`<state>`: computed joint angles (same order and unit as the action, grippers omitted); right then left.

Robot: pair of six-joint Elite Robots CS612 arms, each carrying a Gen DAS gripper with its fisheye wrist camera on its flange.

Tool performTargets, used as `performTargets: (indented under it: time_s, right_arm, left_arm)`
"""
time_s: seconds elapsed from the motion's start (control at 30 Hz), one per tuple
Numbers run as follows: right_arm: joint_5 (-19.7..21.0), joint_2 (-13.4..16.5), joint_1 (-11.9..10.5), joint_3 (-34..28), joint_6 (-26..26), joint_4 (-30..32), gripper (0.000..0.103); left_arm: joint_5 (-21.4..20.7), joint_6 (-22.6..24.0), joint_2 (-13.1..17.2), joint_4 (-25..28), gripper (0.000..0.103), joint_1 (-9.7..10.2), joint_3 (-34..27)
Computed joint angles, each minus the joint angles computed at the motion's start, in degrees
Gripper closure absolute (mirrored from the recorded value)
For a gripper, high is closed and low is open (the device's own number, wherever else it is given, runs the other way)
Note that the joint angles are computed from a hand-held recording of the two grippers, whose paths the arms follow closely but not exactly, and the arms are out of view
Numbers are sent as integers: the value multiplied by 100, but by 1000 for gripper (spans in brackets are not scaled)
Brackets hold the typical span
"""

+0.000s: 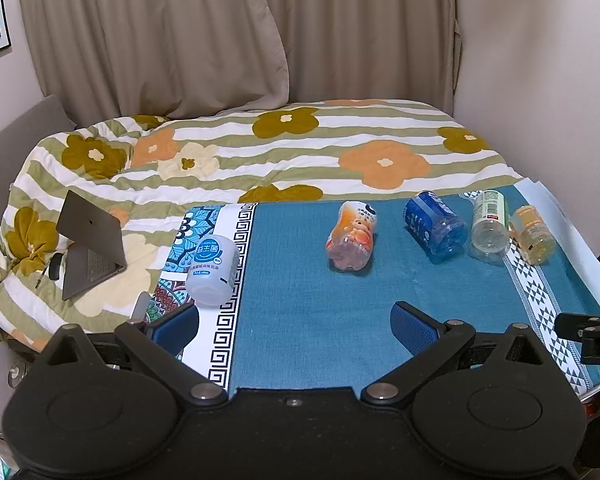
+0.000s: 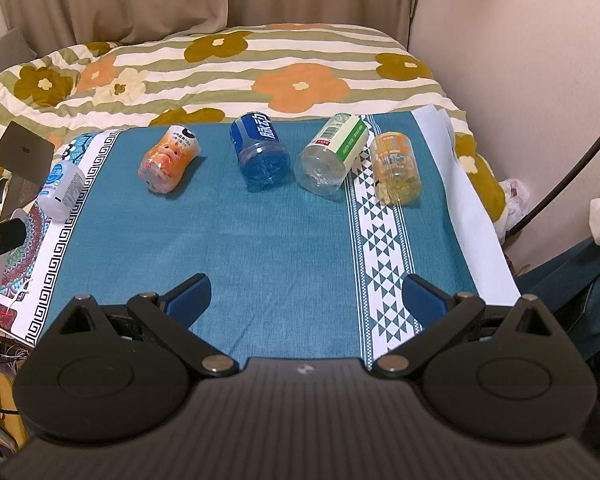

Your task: Flip cup upright

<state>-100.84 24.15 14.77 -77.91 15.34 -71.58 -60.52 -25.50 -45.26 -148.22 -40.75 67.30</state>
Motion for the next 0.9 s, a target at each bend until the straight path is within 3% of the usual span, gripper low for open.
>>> performTargets:
  time_s: [0.9]
  right_arm:
    - [-5, 13, 0, -61, -5, 32, 0]
  left_arm:
    - [48, -12, -45, -58, 0, -53, 65]
